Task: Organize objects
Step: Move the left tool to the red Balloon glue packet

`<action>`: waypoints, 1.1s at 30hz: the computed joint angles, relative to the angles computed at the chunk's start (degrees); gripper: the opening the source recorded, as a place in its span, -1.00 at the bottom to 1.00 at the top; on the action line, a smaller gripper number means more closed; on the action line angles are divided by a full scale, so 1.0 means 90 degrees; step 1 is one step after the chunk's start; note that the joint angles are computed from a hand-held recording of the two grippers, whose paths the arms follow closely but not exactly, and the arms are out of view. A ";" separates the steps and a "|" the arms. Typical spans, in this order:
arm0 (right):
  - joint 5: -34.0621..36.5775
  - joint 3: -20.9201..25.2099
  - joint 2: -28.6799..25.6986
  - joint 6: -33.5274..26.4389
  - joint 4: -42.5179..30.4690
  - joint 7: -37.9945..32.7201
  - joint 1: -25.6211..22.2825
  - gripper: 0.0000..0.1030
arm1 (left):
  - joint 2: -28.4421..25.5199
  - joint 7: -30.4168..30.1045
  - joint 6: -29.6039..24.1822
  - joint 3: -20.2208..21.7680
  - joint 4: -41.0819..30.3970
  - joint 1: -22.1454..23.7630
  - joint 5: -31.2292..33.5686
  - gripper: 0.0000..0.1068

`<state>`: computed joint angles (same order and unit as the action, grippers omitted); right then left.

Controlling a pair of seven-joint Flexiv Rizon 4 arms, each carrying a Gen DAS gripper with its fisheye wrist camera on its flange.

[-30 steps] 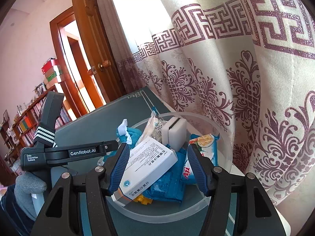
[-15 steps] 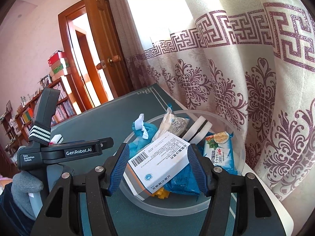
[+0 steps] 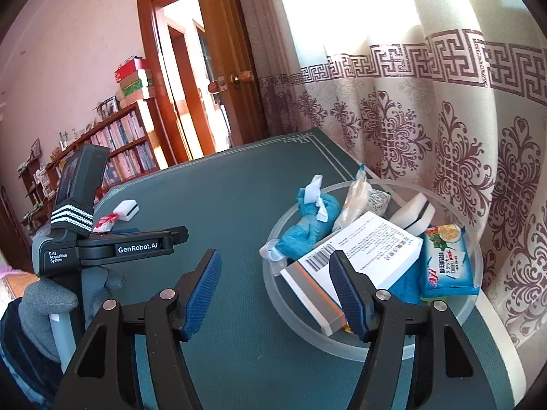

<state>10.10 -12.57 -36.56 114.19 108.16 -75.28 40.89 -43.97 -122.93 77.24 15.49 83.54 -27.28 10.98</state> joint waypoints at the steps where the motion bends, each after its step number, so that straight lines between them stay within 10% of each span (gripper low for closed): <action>1: -0.0091 0.0114 -0.0003 -0.0006 -0.0018 -0.0006 -0.0075 0.47 | 0.0021 -0.0061 0.0010 0.0055 0.0047 -0.0009 0.0007 0.81; 18: -0.1934 0.1782 -0.0320 -0.0933 -0.0527 0.0552 -0.1330 0.60 | 0.0294 -0.1043 -0.0167 0.0724 0.0563 0.0084 0.0500 0.92; 33: -0.2717 0.2054 -0.0530 -0.1355 -0.0882 0.0849 -0.1459 0.60 | 0.0449 -0.2369 -0.0664 0.1396 0.0438 0.0352 0.1654 0.92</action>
<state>-14.35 5.92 -41.33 102.00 100.23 -67.63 27.75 -39.93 -144.25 71.26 28.06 87.48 -24.11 25.86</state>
